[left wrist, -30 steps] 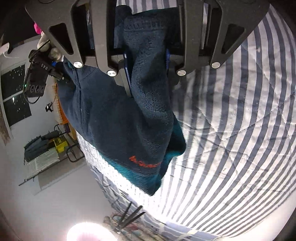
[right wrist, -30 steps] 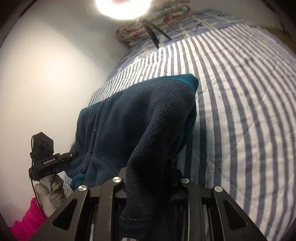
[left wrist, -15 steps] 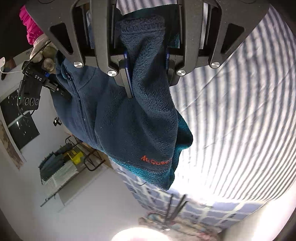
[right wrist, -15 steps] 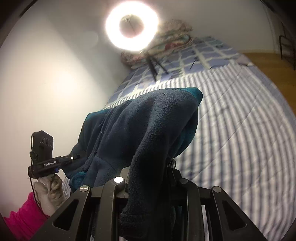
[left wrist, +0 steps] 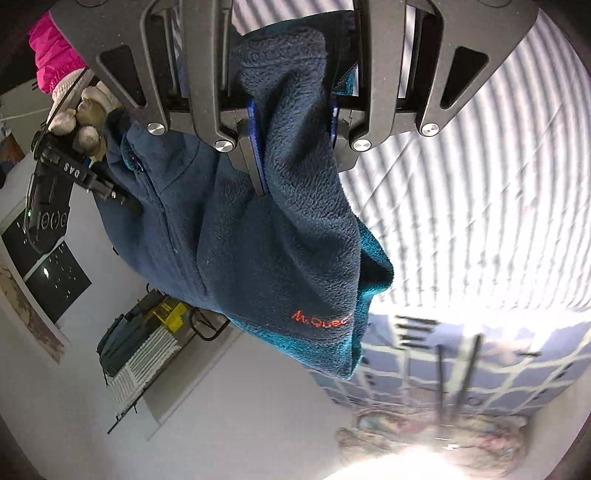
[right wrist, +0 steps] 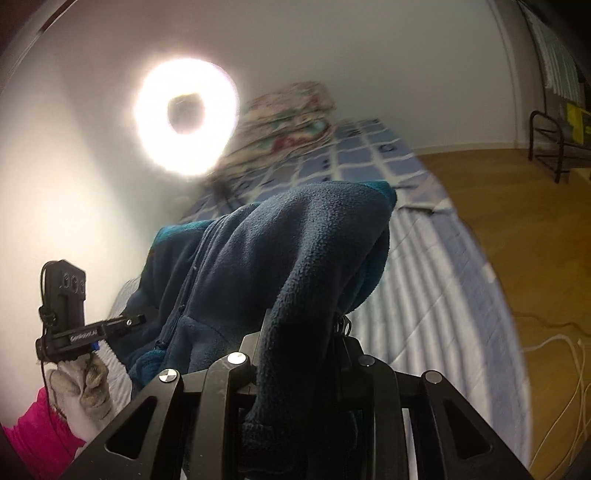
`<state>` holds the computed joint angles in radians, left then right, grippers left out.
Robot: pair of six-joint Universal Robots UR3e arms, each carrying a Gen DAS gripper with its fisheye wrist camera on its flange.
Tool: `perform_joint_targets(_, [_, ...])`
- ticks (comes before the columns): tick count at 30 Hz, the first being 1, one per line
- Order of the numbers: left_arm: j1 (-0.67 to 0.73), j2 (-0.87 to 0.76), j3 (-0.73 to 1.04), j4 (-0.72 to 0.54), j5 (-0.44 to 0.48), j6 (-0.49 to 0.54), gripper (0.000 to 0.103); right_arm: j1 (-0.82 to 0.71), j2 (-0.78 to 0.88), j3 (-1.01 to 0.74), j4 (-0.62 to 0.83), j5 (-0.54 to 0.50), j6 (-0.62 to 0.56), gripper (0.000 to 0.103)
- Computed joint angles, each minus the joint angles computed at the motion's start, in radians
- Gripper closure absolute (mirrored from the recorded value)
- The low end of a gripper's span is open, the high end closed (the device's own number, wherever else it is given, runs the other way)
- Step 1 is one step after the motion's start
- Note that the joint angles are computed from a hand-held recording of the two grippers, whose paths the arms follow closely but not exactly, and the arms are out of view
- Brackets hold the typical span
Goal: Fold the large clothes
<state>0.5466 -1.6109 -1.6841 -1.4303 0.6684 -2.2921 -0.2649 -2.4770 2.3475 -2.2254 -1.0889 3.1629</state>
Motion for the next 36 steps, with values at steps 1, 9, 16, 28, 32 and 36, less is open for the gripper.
perform_joint_targets(1, [-0.052, -0.051, 0.008, 0.103, -0.002, -0.08, 0.077, -0.037, 0.025, 0.004, -0.023, 0.02, -0.018, 0.08])
perform_joint_targets(9, [-0.291, -0.386, 0.17, 0.55, 0.05, -0.442, 0.077, -0.153, 0.44, -0.007, -0.361, 0.035, -0.128, 0.08])
perform_joint_targets(16, [-0.33, -0.545, 0.218, 0.678, 0.144, -0.524, 0.077, -0.139, 0.725, -0.028, -0.549, 0.004, -0.196, 0.08])
perform_joint_targets(28, [-0.313, -0.37, 0.03, 0.788, 0.21, -0.489, 0.066, -0.103, 0.69, 0.038, -0.622, -0.164, -0.05, 0.053])
perform_joint_targets(32, [-0.28, -0.153, -0.141, 0.803, 0.225, -0.419, 0.066, -0.076, 0.521, 0.04, -0.513, -0.199, 0.012, 0.052])
perform_joint_targets(36, [-0.218, 0.164, -0.336, 0.728, 0.208, -0.328, 0.066, 0.012, 0.291, 0.002, -0.306, -0.256, 0.065, 0.053])
